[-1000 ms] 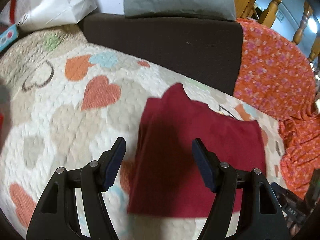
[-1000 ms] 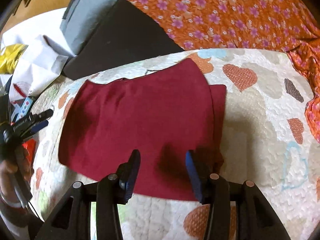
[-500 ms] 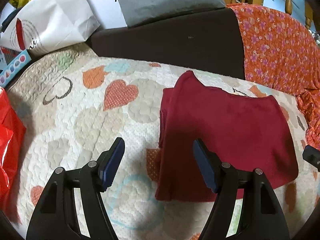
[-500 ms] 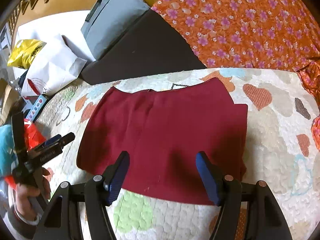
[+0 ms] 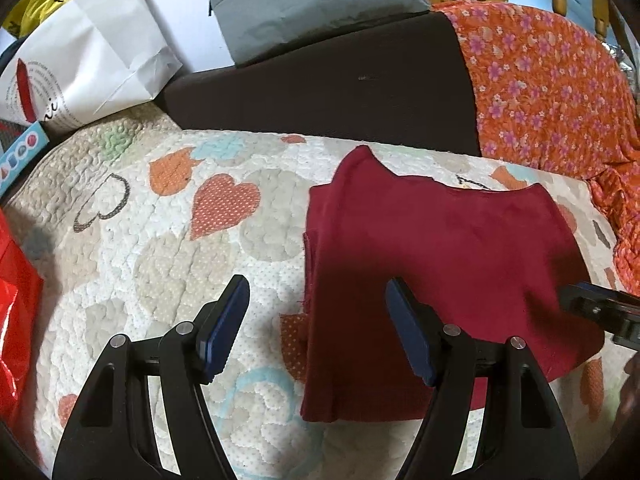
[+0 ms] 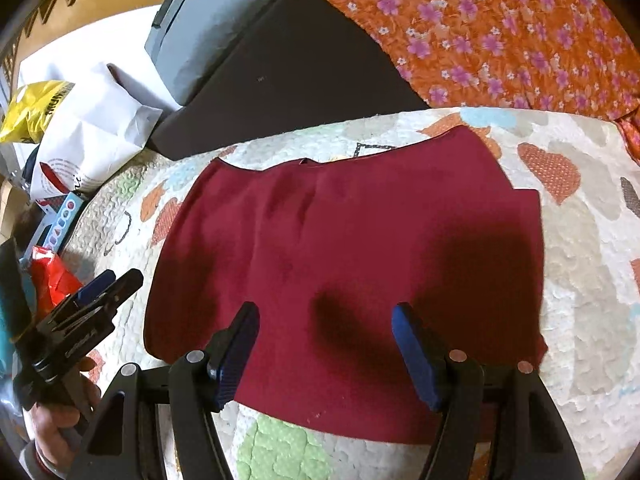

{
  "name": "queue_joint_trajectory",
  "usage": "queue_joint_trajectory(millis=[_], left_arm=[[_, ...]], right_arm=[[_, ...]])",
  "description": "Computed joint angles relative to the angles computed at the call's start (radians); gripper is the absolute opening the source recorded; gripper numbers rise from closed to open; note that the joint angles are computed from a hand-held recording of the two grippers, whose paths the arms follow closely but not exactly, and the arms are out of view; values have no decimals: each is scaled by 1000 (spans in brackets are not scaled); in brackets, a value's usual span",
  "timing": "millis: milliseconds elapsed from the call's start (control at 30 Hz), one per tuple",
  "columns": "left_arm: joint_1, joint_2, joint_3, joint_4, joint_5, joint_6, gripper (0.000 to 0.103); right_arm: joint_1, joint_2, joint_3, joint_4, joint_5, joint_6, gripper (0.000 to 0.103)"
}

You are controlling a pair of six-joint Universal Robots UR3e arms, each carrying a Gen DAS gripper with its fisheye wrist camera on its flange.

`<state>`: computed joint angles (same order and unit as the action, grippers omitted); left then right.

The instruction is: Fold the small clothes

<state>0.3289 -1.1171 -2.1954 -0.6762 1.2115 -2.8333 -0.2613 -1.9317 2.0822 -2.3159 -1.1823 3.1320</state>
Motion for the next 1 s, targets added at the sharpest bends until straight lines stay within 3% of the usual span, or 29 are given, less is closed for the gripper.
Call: queue_joint_trajectory(millis=[267, 500, 800, 1000], left_arm=[[6, -24, 10, -44, -11, 0, 71], [77, -12, 1, -122, -47, 59, 71], [220, -8, 51, -352, -132, 115, 71], [299, -12, 65, -487, -187, 178, 71]], right_arm=[[135, 185, -123, -95, -39, 78, 67], [238, 374, -321, -110, -42, 150, 71], [382, 675, -784, 70, -114, 115, 71], [437, 883, -1071, 172, -160, 181, 72]])
